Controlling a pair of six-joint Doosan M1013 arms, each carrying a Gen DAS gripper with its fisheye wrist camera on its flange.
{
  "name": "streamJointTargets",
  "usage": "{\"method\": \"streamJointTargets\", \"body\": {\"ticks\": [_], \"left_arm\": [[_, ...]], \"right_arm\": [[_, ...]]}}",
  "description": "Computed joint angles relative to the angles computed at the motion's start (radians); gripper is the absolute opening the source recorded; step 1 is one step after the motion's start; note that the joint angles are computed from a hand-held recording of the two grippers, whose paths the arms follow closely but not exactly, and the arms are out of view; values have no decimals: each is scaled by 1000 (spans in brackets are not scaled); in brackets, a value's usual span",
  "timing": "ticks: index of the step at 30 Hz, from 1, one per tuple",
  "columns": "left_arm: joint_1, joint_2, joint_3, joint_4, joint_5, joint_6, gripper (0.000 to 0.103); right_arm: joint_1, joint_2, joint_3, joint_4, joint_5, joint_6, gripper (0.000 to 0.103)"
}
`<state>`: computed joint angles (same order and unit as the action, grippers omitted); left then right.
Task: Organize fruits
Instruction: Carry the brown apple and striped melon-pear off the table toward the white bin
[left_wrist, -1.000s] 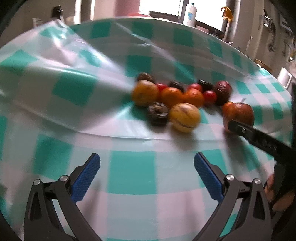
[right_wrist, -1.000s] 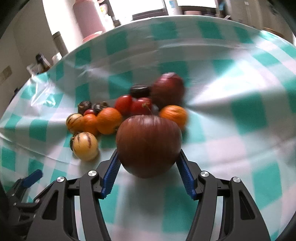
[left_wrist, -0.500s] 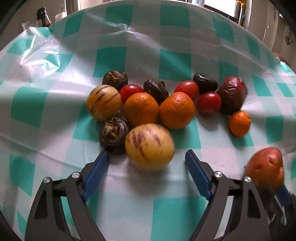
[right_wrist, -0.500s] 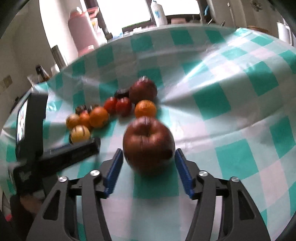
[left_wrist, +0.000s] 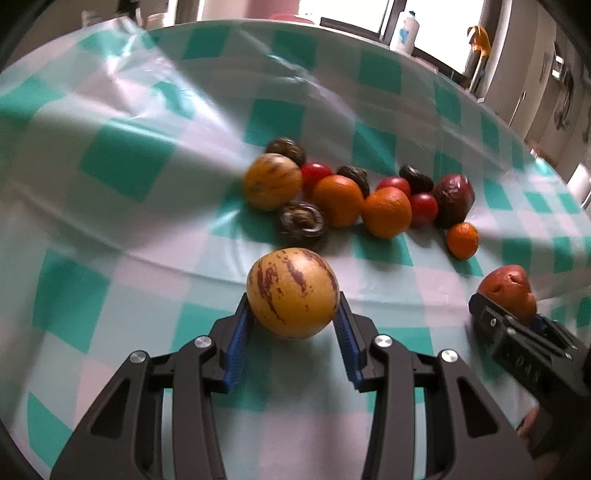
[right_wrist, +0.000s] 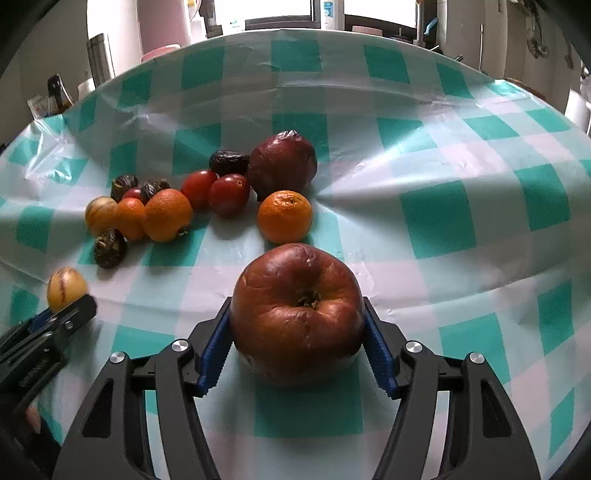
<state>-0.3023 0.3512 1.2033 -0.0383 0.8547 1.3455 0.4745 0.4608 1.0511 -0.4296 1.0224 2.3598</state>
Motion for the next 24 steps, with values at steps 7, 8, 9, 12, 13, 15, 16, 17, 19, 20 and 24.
{"method": "streamJointTargets", "body": {"ticks": [7,8,9,12,13,15,16,17,19,20,24], "left_arm": [[41,-29,34,-204,-57,107,43],[39,-32,40,-213,-75,120,43],[36,-37,47,-212,-91,129,43],[28,-46,59,-202,-125,147,43],[25,-47,60,-199,-132,151,43],[20,-58,74,-191,-152,161,43],[17,-63,81,-180,-166,159,43],[12,-72,92,-162,-188,155,43],[5,-95,121,-146,-233,160,43],[-1,-111,142,-144,-259,168,43],[-27,-170,220,-173,-332,233,43]], "right_arm": [[-2,-98,153,-13,-182,154,63],[0,-115,178,-18,-209,176,63],[2,-129,199,-20,-229,191,63],[7,-163,248,-22,-277,220,63],[8,-170,259,-18,-288,222,63],[10,-186,281,-17,-304,233,63],[11,-193,290,-19,-310,239,63],[12,-204,305,-22,-323,246,63],[13,-226,336,-27,-356,258,63],[15,-243,359,-33,-377,268,63],[25,-318,457,-81,-453,316,63]]}}
